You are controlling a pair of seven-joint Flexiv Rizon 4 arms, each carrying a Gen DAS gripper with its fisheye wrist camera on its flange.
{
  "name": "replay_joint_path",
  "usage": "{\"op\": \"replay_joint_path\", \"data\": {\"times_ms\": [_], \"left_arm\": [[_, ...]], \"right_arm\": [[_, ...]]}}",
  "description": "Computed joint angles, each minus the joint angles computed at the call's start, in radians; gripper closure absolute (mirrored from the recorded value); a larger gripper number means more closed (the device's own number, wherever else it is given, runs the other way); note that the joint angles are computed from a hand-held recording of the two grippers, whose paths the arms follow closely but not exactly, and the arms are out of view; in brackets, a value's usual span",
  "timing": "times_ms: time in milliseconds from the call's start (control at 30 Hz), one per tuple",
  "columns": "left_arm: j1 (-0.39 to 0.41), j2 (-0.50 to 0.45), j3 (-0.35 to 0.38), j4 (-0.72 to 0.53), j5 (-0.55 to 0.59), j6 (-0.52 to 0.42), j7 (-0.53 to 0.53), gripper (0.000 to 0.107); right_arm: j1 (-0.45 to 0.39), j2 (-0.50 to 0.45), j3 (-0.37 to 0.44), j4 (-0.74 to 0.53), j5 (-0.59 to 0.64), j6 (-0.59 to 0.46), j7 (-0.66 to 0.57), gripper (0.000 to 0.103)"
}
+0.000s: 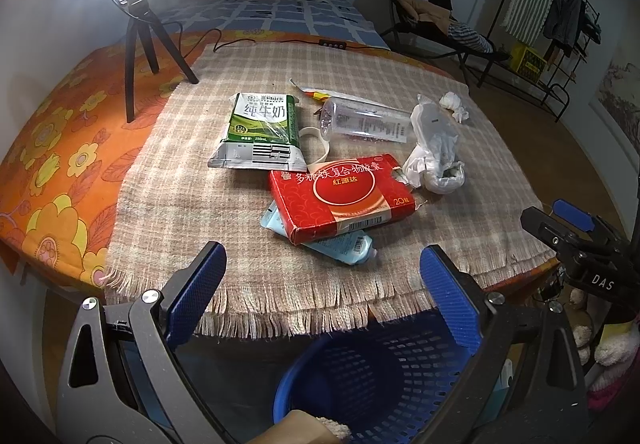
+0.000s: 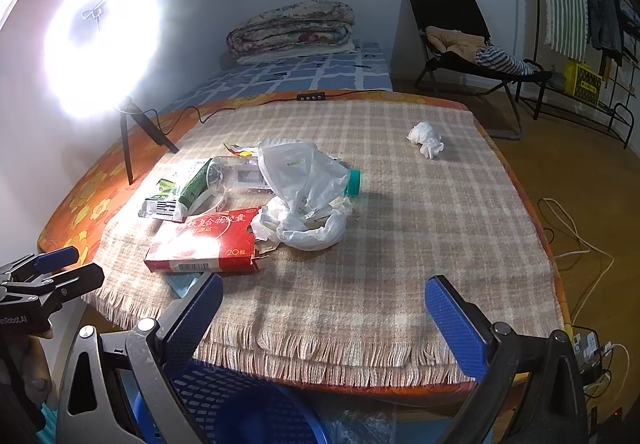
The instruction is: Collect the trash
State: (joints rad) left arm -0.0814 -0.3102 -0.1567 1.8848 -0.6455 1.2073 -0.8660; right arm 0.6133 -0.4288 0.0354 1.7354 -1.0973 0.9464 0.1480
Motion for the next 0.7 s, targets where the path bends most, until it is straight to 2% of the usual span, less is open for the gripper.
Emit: {"op": "replay_joint_path", "data": {"times_ms": [700], "left_arm": [[0.001, -0.003, -0.001, -0.002, -0.002, 0.0, 0.001, 0.008]], "right_arm": [[0.001, 0.001, 0.0, 0.0, 0.0, -0.002, -0.001, 0.001]]}}
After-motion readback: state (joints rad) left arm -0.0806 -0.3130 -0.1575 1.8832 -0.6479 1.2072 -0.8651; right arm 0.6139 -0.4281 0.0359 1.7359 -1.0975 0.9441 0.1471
